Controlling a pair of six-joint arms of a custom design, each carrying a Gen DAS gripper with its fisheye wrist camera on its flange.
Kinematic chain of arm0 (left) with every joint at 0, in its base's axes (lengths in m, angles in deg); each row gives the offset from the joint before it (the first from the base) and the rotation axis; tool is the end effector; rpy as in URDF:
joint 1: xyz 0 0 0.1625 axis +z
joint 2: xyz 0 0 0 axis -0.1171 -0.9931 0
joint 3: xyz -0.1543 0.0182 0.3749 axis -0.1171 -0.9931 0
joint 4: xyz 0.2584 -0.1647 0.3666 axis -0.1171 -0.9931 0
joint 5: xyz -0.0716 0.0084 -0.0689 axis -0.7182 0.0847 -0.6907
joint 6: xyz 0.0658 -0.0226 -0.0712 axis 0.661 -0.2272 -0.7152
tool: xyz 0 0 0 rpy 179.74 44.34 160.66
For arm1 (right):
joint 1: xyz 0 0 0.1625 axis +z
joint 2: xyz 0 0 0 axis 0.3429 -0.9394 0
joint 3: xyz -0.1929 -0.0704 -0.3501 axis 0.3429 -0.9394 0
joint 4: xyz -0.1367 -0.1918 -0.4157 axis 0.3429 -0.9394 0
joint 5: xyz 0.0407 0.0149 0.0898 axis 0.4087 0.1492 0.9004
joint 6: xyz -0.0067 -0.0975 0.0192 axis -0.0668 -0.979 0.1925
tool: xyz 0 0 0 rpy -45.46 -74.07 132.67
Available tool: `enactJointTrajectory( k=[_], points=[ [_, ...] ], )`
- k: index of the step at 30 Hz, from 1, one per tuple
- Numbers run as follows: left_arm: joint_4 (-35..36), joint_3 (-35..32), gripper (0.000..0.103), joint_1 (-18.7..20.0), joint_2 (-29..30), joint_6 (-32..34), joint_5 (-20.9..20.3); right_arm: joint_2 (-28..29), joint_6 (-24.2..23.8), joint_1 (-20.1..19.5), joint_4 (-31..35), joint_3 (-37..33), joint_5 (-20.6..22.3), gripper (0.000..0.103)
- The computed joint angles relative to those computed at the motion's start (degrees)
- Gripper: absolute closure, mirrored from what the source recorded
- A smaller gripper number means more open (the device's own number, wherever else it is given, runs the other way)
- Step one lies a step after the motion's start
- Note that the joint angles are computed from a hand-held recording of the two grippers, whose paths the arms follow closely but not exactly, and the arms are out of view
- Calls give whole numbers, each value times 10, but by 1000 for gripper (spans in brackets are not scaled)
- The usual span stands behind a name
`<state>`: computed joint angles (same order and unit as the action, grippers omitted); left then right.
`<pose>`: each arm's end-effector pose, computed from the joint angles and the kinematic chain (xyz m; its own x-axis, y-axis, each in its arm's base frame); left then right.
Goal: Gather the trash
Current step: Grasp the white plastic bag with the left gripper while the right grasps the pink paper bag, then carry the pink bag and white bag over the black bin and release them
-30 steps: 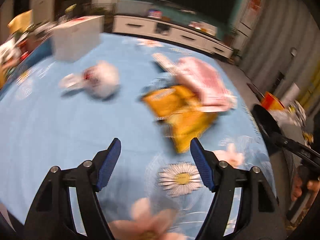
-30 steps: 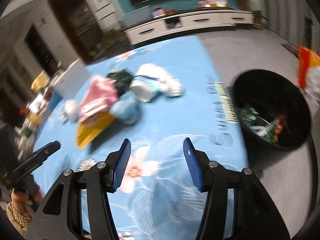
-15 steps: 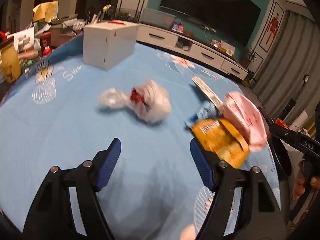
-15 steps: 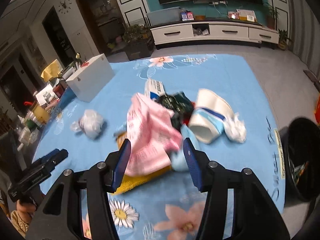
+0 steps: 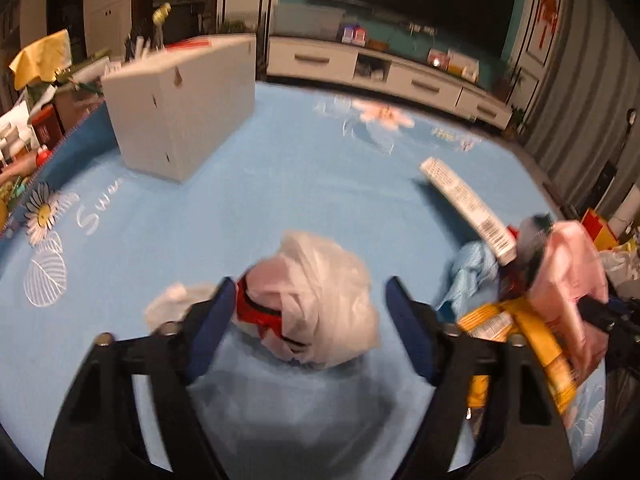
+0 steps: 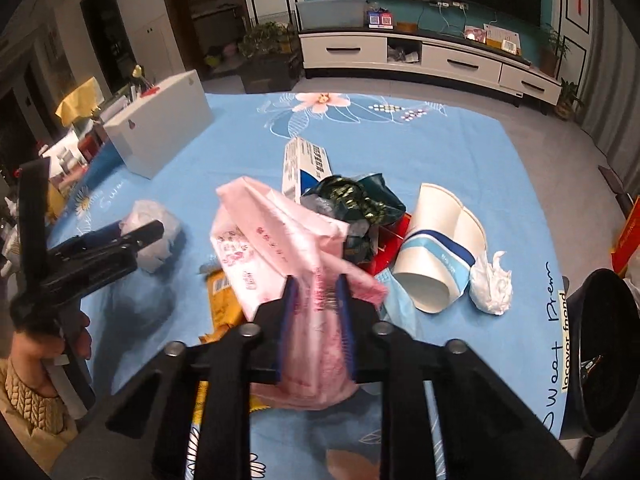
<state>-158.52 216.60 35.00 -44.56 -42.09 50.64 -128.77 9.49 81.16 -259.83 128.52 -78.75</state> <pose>-0.0573 -0.2793 0.1023 -0.6141 -0.6473 -0.4516 0.0696 0.5256 -0.8479 0.1953 -0.4329 0.0617 -0.5391 -0.7567 0.3697 -0.8174 0.5759 -0.0133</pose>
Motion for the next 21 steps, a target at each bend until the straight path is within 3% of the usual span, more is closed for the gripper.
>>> enactJointTrajectory(
  k=[2,3,6,10,15,17,21],
  points=[
    [-27,9,54,4,1,14,0,-2,0,-3,2,1,3,90],
    [-27,9,64,1,9,7,-4,-4,-1,-3,3,2,6,91],
    [-3,22,77,-20,-20,-22,-12,-16,-1,-6,11,7,19,96],
    [62,33,81,-81,-57,-87,-43,-53,0,-18,32,20,55,98],
    [107,38,81,-194,-67,-167,-97,-114,-3,-34,67,40,103,98],
    [107,33,81,-234,-49,-188,-115,-135,-4,-37,74,45,110,98],
    [77,16,81,-274,1,-190,-120,-180,-11,-55,84,59,120,98]
  ],
)
